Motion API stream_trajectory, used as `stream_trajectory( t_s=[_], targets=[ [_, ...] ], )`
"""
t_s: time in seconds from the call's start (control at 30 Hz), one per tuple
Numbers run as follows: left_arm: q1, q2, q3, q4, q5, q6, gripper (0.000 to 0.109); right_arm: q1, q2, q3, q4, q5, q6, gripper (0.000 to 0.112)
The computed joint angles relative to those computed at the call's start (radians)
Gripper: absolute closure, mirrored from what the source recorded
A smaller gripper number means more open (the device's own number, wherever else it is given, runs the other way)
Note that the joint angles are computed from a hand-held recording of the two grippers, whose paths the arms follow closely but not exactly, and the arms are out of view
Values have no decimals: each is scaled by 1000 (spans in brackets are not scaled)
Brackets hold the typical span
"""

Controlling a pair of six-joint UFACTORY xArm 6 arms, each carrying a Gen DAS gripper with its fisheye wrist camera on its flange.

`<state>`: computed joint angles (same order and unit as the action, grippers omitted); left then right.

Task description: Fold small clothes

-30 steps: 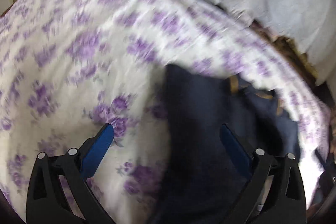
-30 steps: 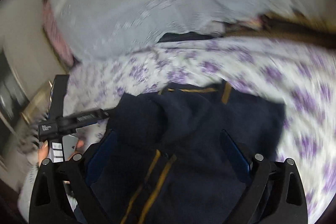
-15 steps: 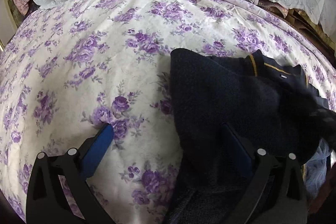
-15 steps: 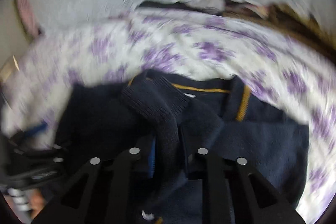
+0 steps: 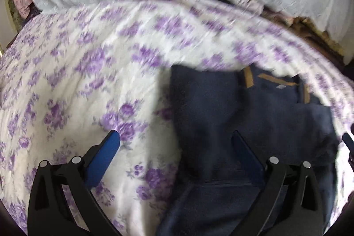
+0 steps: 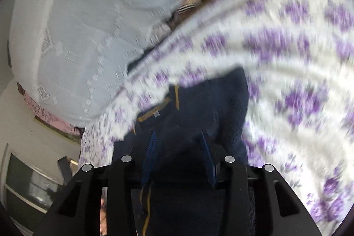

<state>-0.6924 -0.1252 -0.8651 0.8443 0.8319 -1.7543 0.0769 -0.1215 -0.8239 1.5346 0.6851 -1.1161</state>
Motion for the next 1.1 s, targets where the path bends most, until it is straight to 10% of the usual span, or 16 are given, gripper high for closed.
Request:
stream_trajectory(
  t_s=[0.2,0.33,0.5,0.6,0.7,0.8,1.1],
  targets=[
    [26,99,-107,-10,-199,146,10,46,164,-184,-109,218,98,70],
    [45,235,-187,-121,-154,278,9,71,303,-273,-178,225,207,73],
    [25,159,-135,-34,-53,201,9,-24,295,-216,-131,205,113,112],
    [28,107,-109,-19,9,132,10,-30,219,-154,-92,79,133,103],
    [67,35,-29,27,-162,51,10,-30,148,-120,-37,145,42,63],
    [74,68,-42,24,-305,98,10,10,129,-115,-78,269,-7,61],
    [11,193,-154,-55,-164,224,9,4,256,-180,-158,329,128,83]
  ],
)
